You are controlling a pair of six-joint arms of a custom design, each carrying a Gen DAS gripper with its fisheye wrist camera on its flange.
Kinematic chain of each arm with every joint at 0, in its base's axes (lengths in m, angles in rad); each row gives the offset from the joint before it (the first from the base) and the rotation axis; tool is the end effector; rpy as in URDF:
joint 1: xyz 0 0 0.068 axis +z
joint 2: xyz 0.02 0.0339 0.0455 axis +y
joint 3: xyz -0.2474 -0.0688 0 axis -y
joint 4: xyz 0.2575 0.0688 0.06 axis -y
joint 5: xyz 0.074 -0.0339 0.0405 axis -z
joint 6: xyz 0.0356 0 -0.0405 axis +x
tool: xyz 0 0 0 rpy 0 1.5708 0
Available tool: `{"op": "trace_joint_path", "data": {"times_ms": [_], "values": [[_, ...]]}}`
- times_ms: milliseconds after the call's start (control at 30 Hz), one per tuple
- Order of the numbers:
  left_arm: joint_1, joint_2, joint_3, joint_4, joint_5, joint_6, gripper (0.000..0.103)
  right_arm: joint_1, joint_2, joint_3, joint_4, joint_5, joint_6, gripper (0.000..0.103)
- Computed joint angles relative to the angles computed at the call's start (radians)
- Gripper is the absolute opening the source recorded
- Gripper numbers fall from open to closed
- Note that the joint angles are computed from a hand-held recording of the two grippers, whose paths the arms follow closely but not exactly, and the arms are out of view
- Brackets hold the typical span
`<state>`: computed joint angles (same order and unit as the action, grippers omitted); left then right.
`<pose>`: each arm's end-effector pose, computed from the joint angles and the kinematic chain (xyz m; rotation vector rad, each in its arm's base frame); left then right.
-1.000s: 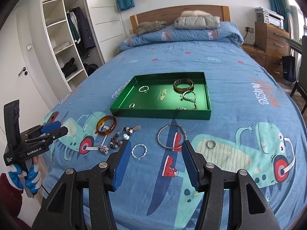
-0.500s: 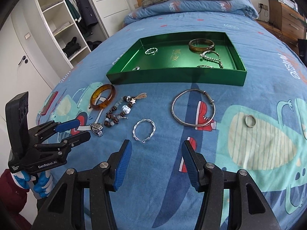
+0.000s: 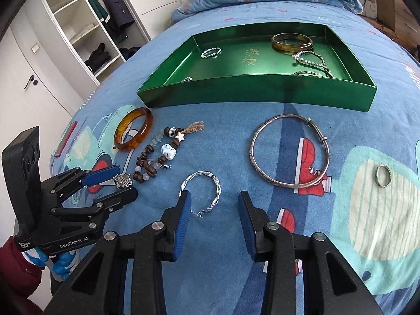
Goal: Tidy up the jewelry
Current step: 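Grasp the silver watch with the left tool while the right tool grasps the twisted silver hoop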
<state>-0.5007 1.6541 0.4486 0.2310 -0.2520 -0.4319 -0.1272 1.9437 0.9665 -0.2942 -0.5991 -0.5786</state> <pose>0.2232 -0.1120 0.0512 -0.0113 2.5013 -0.0625 0.3342 -0.0225 0.0652 -0.6980 2.5003 0.6163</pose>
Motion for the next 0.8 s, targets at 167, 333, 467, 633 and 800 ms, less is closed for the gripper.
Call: {"op": "trace_joint_path", "data": {"times_ms": [167, 333, 467, 633, 800], "values": [[-0.022, 0.015, -0.007, 0.034, -0.016, 0.016, 0.043, 0.038, 0.000, 0.001, 0.016, 0.068, -0.004, 0.028], [-0.034, 0.023, -0.009, 0.057, -0.015, 0.022, 0.030, 0.096, -0.021, -0.030, 0.064, 0.168, -0.019, 0.022], [-0.031, 0.018, -0.013, 0.065, -0.010, 0.020, 0.023, 0.109, -0.029, -0.049, 0.090, 0.188, -0.019, 0.010], [-0.032, 0.005, -0.026, 0.072, -0.009, 0.011, 0.022, 0.099, -0.040, -0.081, 0.127, 0.162, 0.002, 0.006], [-0.049, -0.023, -0.046, 0.068, -0.021, -0.002, 0.022, 0.081, -0.068, -0.118, 0.147, 0.139, 0.003, 0.005]]}}
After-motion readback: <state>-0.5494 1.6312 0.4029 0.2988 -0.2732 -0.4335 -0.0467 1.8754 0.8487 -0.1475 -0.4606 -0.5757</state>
